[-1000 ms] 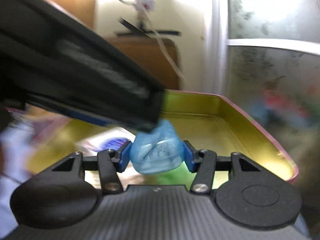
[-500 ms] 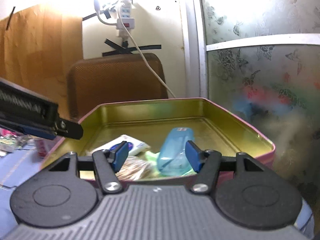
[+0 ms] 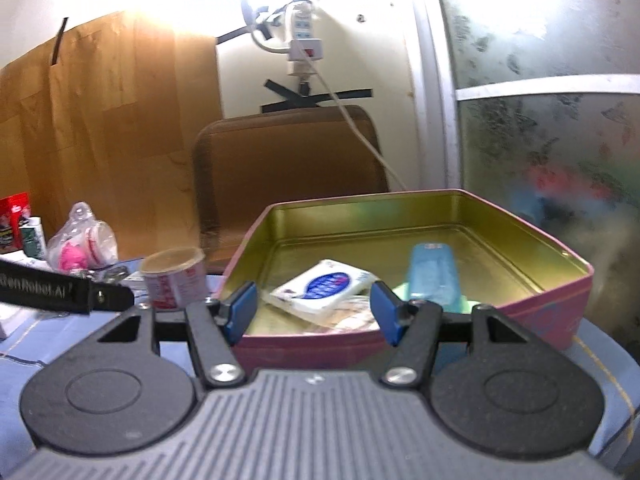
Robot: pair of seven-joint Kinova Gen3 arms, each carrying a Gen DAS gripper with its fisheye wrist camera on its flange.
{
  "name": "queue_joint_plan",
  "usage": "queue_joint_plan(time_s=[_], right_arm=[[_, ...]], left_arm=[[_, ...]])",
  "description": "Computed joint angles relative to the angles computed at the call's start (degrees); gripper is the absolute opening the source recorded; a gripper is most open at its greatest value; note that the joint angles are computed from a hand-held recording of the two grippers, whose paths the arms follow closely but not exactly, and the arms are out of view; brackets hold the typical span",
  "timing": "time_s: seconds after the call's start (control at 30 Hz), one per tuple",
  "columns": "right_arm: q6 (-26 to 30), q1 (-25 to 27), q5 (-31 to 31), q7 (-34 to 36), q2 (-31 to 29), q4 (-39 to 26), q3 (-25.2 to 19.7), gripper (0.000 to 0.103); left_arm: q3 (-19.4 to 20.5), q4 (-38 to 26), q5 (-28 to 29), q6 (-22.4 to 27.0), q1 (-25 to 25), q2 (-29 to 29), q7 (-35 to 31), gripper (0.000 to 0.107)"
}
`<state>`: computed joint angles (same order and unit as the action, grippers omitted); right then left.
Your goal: Organize soft objects
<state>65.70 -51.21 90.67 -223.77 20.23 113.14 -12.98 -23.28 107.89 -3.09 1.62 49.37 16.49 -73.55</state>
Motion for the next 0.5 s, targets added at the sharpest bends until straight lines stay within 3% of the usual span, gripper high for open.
queue_joint_plan(time_s=[0.1, 0.23, 0.5], right_arm=[[-0.4, -0.5, 0.5, 2.3, 0.8, -1.8, -0.1, 0.064], [-1.6, -1.3, 0.7, 5.6, 1.9, -4.1, 0.1, 0.064], [-7.6, -1.7, -0.2, 12.2, 4.2, -8.8, 1.3, 0.064]], left_arm=[[-4.3, 2.1, 0.7, -1.3, 2.3, -0.4, 0.0, 0.058], [-6.9, 4.4, 3.1, -2.5, 2.6, -0.7, -1.7, 0.058], [-16.6, 9.1, 10.1, -5.7, 7.1, 1.0, -7.2, 0.058]])
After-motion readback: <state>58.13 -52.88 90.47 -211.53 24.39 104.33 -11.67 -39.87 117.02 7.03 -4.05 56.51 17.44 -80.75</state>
